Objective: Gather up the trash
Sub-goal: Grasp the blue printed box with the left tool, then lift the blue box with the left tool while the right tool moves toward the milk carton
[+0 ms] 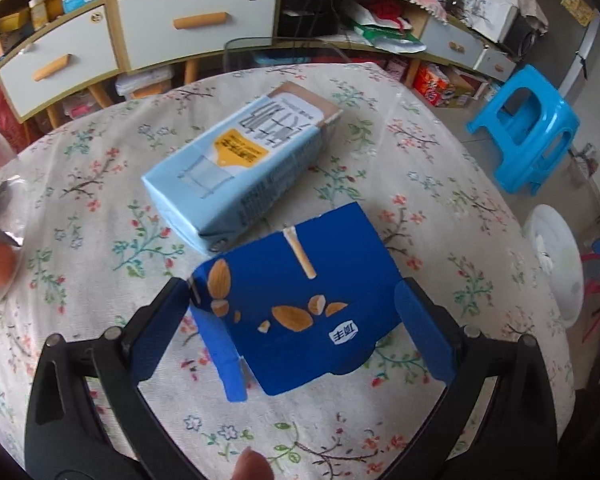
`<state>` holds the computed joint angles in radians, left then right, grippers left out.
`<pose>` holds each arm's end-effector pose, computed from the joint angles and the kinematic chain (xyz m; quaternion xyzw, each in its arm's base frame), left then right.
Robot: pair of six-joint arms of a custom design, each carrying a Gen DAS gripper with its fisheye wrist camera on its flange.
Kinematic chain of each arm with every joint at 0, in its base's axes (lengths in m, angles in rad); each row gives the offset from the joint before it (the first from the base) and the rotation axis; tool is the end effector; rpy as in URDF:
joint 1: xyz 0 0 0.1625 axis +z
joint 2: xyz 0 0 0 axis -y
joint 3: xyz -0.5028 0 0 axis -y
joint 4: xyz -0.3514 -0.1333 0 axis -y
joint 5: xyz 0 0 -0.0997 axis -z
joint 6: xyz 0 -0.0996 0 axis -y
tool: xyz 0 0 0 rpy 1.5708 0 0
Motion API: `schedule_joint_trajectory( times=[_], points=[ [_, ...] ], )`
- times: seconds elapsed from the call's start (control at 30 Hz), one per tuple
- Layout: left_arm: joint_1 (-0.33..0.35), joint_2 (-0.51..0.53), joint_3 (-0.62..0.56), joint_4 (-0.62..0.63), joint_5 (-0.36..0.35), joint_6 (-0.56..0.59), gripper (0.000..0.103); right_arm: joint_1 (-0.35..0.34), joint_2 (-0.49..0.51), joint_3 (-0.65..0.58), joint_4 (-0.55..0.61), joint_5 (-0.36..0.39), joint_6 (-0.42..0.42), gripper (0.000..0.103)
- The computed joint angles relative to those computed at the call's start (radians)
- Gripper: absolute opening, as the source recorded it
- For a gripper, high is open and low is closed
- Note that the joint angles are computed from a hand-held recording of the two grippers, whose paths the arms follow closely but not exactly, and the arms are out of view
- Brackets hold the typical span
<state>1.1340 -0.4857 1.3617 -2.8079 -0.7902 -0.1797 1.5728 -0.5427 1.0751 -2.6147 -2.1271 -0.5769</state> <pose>-0.1490 -0.8000 0.0963 0.0489 0.9110 -0.2718 0.3063 0.0824 -0.8615 0.2188 0.1990 -0.9114 0.1580 0.3237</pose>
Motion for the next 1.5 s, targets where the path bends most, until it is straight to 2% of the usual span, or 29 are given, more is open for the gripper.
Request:
schedule_joint_trajectory(
  times=[0.07, 0.23, 0.4, 0.53, 0.6, 0.67, 0.77, 0.83, 0.9, 1.0, 1.1, 1.17, 1.3, 1.43, 1.5],
  points=[
    [0.004, -0.009, 0.004, 0.026, -0.067, -0.001, 0.102, 0.0, -0.002, 0.001, -0.006, 0.004, -0.004, 0.103],
    [-0.017, -0.008, 0.022, 0.089, -0.059, 0.033, 0.102, 0.001, -0.002, 0.0, -0.007, 0.009, -0.004, 0.103],
    [-0.035, -0.004, 0.017, 0.124, -0.007, -0.046, 0.102, 0.003, -0.006, 0.007, 0.002, 0.02, 0.0, 0.103],
    [-0.062, 0.028, 0.011, 0.068, 0.12, 0.055, 0.102, 0.003, -0.018, 0.023, -0.004, 0.033, 0.002, 0.103],
    [-0.058, 0.034, 0.007, 0.06, 0.128, 0.079, 0.102, 0.001, -0.026, 0.032, -0.006, 0.043, 0.008, 0.103],
    [-0.05, 0.033, 0.001, 0.08, 0.085, 0.077, 0.102, -0.001, -0.031, 0.036, -0.005, 0.046, 0.007, 0.103],
    [-0.041, 0.017, 0.01, 0.086, -0.075, 0.114, 0.101, -0.005, -0.036, 0.035, 0.0, 0.041, 0.005, 0.103],
    [-0.049, 0.017, 0.007, 0.096, -0.113, 0.146, 0.1, -0.008, -0.039, 0.033, 0.002, 0.04, 0.008, 0.103],
    [-0.064, 0.022, 0.006, 0.074, -0.089, 0.179, 0.1, -0.011, -0.043, 0.031, 0.002, 0.039, 0.01, 0.103],
    [-0.079, 0.028, 0.006, 0.019, -0.008, 0.19, 0.1, -0.017, -0.051, 0.031, 0.004, 0.042, 0.015, 0.103],
    [-0.078, 0.054, -0.04, 0.013, 0.073, 0.211, 0.1, -0.02, -0.06, 0.036, 0.003, 0.048, 0.016, 0.103],
    [-0.076, 0.072, -0.078, 0.041, 0.078, 0.234, 0.1, -0.021, -0.061, 0.037, -0.001, 0.05, 0.012, 0.103],
    [-0.077, 0.141, -0.195, 0.136, 0.118, 0.364, 0.1, -0.022, -0.063, 0.039, -0.004, 0.049, 0.005, 0.103],
    [-0.059, 0.162, -0.268, 0.291, 0.092, 0.308, 0.1, -0.024, -0.063, 0.033, 0.009, 0.053, 0.007, 0.103],
    [-0.059, 0.155, -0.25, 0.265, 0.079, 0.317, 0.1, -0.023, -0.062, 0.031, 0.012, 0.056, 0.002, 0.103]
  ],
)
